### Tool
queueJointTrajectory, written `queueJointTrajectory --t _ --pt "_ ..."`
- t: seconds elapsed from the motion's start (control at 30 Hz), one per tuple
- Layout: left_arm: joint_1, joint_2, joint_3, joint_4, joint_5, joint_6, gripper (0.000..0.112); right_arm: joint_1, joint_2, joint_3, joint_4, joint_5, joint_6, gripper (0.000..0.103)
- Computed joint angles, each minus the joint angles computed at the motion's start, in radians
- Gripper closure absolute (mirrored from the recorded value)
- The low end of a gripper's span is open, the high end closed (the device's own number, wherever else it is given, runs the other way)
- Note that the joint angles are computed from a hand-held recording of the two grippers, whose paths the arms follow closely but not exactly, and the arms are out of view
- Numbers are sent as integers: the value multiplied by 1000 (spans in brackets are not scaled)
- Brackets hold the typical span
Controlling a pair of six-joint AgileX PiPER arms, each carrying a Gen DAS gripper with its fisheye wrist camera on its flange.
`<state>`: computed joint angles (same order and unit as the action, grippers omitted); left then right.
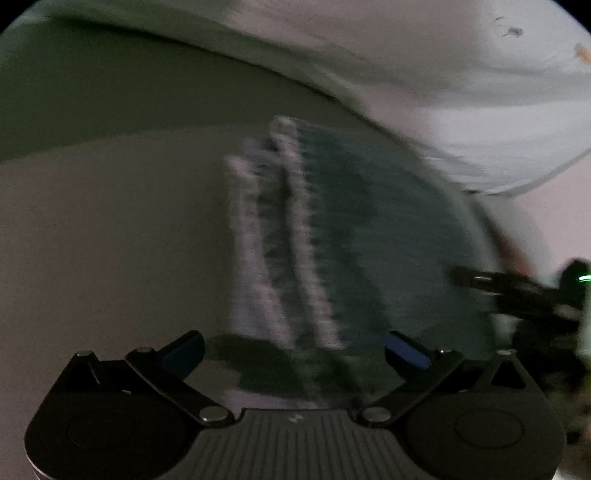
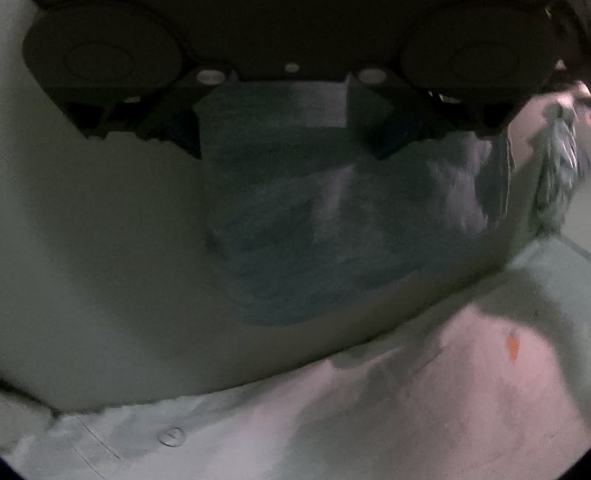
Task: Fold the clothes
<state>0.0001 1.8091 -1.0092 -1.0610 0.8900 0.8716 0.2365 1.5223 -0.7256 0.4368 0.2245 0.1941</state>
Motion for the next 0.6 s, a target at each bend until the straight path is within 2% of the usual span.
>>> queueJointTrajectory --t 0.07,0.13,0.3,0.37,0.4,0.47,0.5,0.53,0.57,0.6 --pt "10 48 16 -155 48 52 10 -3 5 -3 13 -6 14 8" --pt "-4 63 -2 -174 34 56 10 -8 11 -9 32 -6 15 8" --pt "82 121 -1 -251 117 61 9 -17 27 -22 83 -19 10 8" --pt "97 116 21 -290 68 67 10 -7 31 -31 -5 -17 119 11" --pt "99 132 16 -313 76 82 10 0 32 -35 -54 -17 178 13" --pt "75 154 -9 -318 87 88 10 9 19 -30 -37 -18 179 29" --pt "57 177 -37 -307 120 89 10 7 10 -26 13 -14 133 34" --pt "30 187 -51 -302 125 96 11 6 1 -22 55 -9 96 44" --pt "-3 172 -45 -298 94 116 11 6 -8 -19 89 -4 66 55" --pt "-31 161 -41 -297 71 130 11 3 -25 -17 82 9 73 61"
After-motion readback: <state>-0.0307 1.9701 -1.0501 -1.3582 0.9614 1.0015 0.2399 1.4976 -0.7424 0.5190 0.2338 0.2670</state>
